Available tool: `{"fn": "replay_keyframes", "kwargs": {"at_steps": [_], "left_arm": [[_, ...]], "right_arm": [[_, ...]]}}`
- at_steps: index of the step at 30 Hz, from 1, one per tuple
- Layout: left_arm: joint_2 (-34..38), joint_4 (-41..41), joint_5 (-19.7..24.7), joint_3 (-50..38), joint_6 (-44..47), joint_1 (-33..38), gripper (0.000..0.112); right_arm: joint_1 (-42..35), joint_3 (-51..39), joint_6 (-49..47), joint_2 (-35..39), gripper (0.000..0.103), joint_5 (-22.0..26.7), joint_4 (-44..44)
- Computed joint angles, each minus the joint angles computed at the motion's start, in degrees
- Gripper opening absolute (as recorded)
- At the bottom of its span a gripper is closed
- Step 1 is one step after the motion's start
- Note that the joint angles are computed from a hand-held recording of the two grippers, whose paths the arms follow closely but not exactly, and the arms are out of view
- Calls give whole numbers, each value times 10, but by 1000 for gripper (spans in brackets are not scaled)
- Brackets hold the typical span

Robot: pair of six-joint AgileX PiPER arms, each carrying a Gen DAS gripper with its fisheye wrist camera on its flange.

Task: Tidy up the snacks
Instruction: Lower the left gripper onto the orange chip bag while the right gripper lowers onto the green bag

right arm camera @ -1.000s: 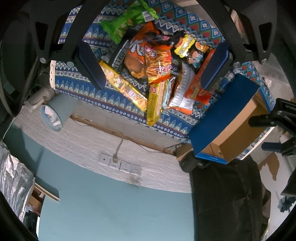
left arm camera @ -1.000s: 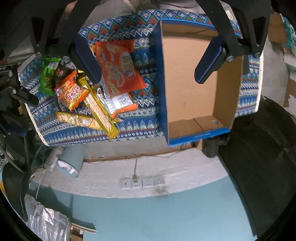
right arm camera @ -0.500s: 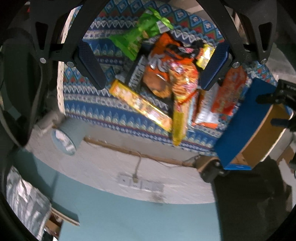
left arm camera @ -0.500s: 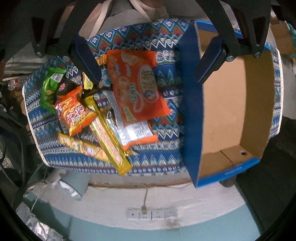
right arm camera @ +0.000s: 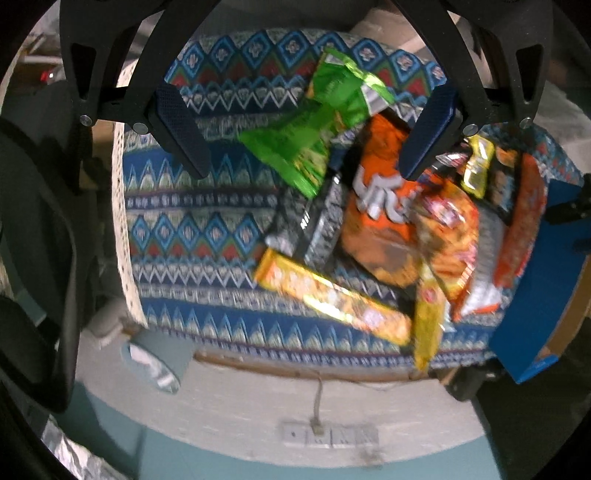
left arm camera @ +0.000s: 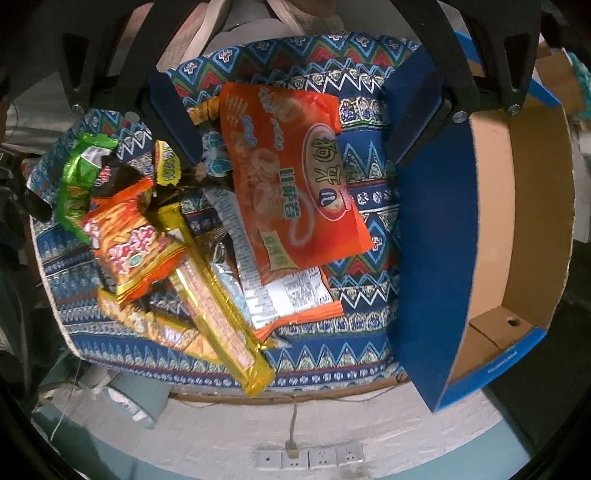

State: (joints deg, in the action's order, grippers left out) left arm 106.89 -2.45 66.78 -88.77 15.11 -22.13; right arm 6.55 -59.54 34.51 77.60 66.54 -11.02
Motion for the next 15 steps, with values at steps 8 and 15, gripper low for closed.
{"fn": "replay_keyframes", "kwargs": {"at_steps": [8,15], "left_arm": [[45,16,-14,-10,-50,-14,102],[91,18,-1,-40,-69,-14,102]], "right_arm": [[-49,47,-29,7,100,-26,69],[-67,65,-44,31,100,-41,87]]}}
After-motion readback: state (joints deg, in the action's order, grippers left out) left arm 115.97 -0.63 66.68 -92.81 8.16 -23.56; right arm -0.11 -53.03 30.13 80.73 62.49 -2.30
